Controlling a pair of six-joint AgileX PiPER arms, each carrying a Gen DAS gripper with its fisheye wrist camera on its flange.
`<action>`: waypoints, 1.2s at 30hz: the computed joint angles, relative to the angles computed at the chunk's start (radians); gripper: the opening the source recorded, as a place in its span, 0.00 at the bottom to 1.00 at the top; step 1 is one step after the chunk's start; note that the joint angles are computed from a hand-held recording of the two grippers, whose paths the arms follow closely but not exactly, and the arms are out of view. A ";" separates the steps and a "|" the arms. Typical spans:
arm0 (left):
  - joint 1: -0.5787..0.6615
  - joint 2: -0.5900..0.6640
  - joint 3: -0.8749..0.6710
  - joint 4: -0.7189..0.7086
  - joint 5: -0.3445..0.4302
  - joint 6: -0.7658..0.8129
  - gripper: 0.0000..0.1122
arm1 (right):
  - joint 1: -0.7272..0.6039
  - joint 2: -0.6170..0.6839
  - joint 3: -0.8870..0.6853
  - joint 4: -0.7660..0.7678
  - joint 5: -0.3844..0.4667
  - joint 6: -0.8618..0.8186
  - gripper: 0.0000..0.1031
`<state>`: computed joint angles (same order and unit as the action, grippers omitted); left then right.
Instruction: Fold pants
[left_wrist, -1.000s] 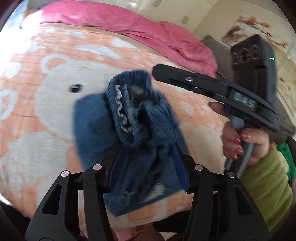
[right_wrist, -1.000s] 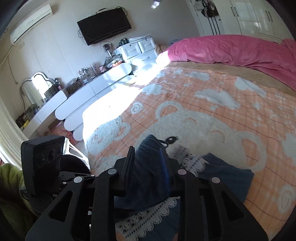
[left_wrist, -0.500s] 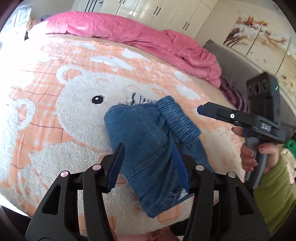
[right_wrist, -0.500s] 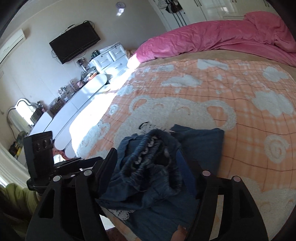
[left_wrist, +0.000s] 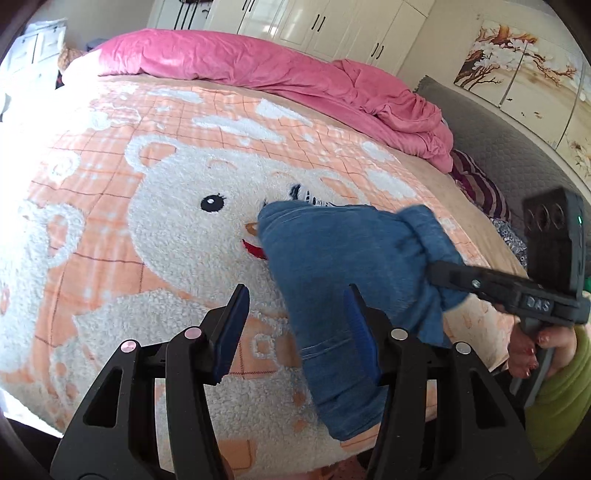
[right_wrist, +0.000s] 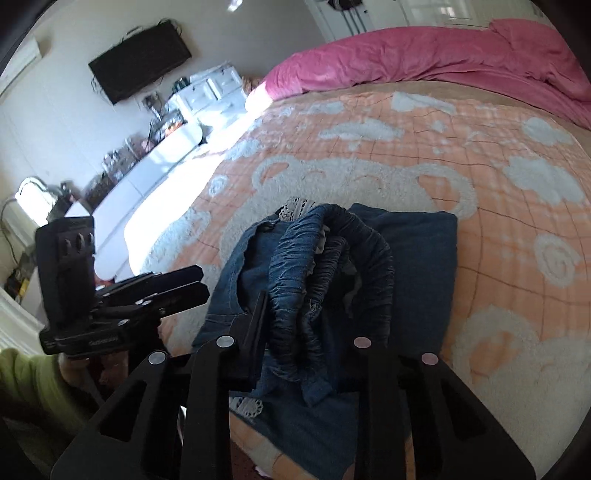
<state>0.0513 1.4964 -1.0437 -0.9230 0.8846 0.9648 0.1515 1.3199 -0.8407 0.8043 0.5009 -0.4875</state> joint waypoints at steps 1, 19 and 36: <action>-0.006 0.007 -0.007 0.002 0.002 -0.013 0.40 | -0.004 -0.037 0.044 0.012 -0.020 0.020 0.24; -0.121 0.008 -0.126 0.107 0.026 -0.147 0.42 | 0.017 -0.039 0.069 -0.047 -0.087 0.114 0.47; -0.161 0.088 -0.111 0.194 -0.063 -0.151 0.46 | 0.200 -0.116 0.100 -0.567 -0.159 0.568 0.49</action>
<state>-0.1092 1.5848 -1.1543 -0.7287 0.8211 0.8140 0.3517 1.2040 -0.7403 0.2370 0.3423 0.0809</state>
